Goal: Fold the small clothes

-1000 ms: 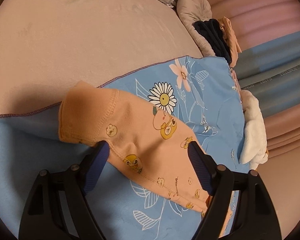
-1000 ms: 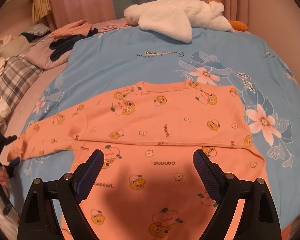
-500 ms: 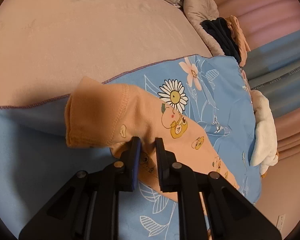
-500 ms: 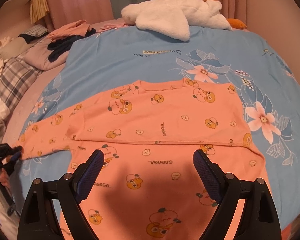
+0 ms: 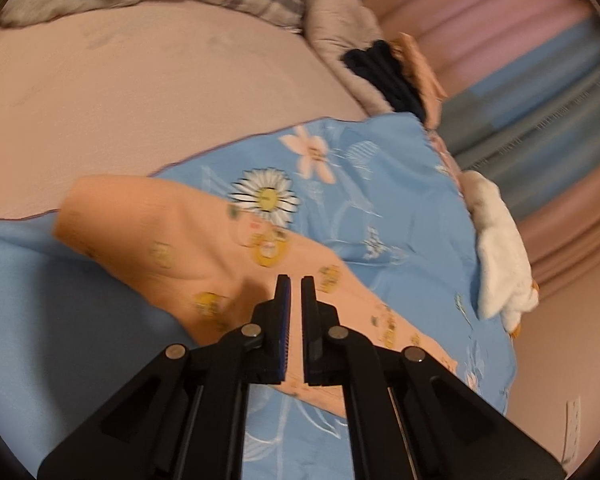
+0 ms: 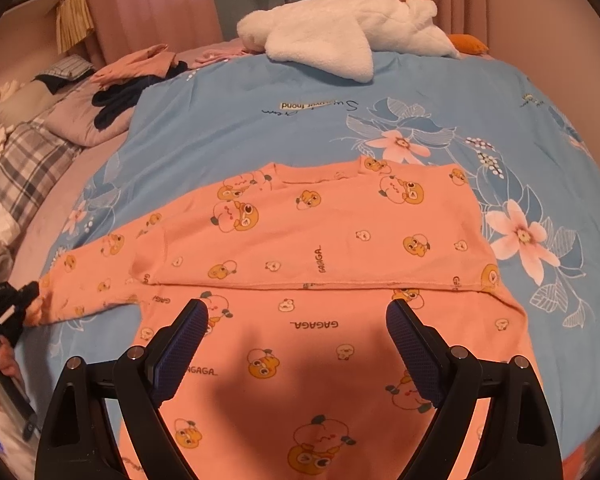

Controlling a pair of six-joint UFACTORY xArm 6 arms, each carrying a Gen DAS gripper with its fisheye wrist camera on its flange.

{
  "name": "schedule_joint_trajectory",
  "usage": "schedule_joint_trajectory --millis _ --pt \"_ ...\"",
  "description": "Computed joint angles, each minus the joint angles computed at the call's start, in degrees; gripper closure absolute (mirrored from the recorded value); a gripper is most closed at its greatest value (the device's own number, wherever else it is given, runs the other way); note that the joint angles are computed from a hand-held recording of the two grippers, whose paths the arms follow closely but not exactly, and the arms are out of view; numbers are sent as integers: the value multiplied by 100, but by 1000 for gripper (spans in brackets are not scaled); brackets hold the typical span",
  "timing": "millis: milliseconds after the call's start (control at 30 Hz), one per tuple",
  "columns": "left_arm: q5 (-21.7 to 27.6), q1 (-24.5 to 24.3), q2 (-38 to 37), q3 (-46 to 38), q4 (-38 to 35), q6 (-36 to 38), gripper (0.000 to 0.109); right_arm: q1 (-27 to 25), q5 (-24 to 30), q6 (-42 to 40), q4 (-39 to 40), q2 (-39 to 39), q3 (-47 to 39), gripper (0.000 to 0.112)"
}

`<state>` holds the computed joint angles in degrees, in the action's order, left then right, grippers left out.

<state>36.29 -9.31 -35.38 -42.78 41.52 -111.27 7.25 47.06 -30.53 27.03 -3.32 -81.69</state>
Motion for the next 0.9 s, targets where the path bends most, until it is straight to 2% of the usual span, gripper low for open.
schedule_joint_trajectory --millis 200,500,733,900 --pt "-617 -133 508 -335 194 271 107 -1 63 14 11 27 -29 22" --pt "-1069 -319 1136 -748 -66 994 107 -5 70 45 2 9 -3 22" --pt "-1353 -479 1437 -1013 283 1206 107 -17 87 60 0 9 0 22" --pt "-1930 -530 1729 -1156 116 1707 107 -51 134 45 26 3 3 22"
